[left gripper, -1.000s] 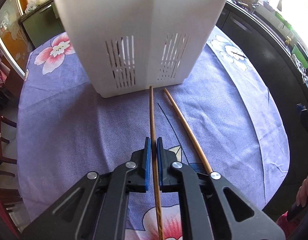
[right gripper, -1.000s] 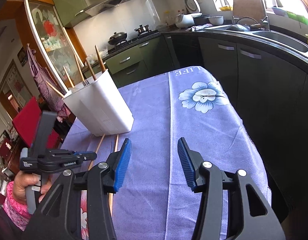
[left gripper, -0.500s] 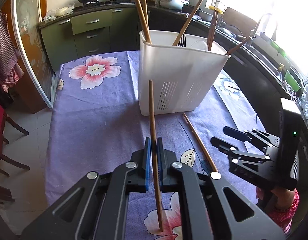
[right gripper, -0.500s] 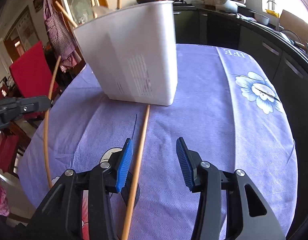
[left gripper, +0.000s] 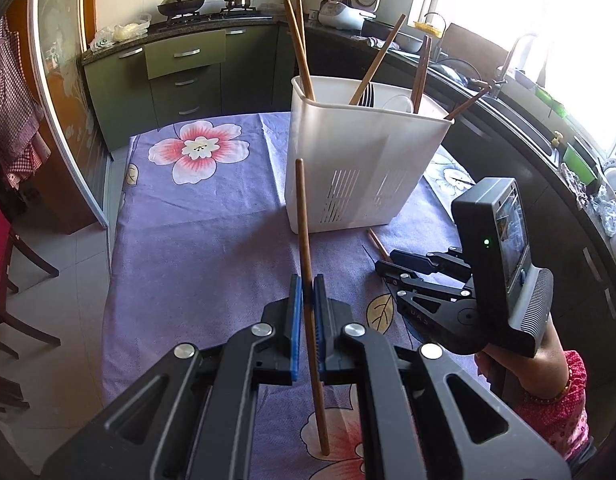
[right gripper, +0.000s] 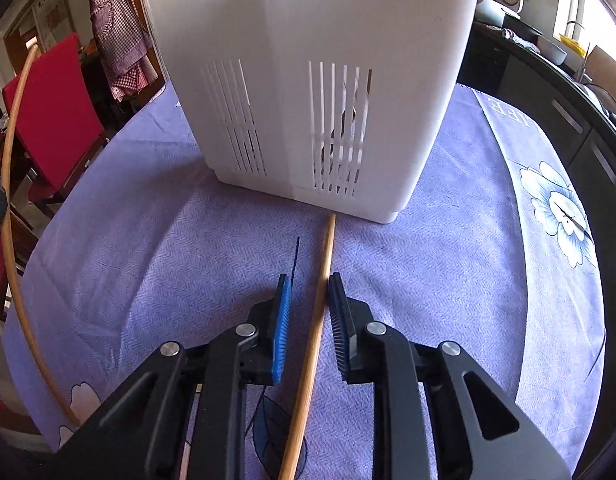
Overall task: Organize utensils
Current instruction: 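Lift both chopsticks upright and carry them over the white holder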
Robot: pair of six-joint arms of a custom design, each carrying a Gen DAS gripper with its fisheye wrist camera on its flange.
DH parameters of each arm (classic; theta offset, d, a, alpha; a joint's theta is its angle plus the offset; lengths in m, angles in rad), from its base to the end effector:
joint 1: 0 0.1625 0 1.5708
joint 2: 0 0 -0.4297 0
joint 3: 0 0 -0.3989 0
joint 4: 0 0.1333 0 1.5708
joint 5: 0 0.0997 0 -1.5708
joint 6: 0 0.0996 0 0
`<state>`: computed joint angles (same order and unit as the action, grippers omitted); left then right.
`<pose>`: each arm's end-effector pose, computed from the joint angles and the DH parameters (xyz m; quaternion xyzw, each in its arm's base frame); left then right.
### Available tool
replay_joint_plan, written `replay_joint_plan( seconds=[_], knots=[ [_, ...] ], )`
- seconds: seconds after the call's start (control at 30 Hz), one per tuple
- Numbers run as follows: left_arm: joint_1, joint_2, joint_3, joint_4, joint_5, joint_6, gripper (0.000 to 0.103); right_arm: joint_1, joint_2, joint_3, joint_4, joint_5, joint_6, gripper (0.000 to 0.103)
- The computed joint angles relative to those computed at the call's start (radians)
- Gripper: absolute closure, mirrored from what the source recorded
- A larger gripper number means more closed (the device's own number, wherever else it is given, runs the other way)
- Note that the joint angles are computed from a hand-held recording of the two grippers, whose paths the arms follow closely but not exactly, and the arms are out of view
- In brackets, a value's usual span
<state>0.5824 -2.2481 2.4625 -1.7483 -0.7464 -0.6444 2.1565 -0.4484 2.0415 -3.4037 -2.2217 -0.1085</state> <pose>-0.0682 -0.2921 0.3412 0.1641 0.9013 -0.2803 0.2866 0.3339 -0.3713 -0.1033 0.2840 -0.8976 0.1851 0.2817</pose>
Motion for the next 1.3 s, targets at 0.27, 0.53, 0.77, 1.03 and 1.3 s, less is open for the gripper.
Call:
replay_joint_plan(
  seconds=[0.27,0.53,0.77,1.03,1.3],
  knots=[
    [-0.008,0.003,0.003,0.000,-0.008,-0.001,0.097,0.000,0.004,-0.001,0.010,0.015,0.028,0.096],
    [-0.019,-0.005,-0.005,0.019,0.000,-0.009,0.097,0.027,-0.044,0.055,-0.088,0.057,0.029,0.096],
    [-0.070,-0.044,-0.022,0.097,0.021,-0.060,0.097,0.090,-0.145,0.171,-0.241,0.087,0.016,0.096],
    [-0.119,-0.069,-0.040,0.197,0.020,-0.121,0.097,0.138,-0.265,0.315,-0.382,0.094,0.024,0.096],
    [0.226,0.173,-0.088,-0.055,-0.032,0.075,0.096,0.175,-0.309,0.377,-0.443,0.081,0.052,0.096]
  ],
)
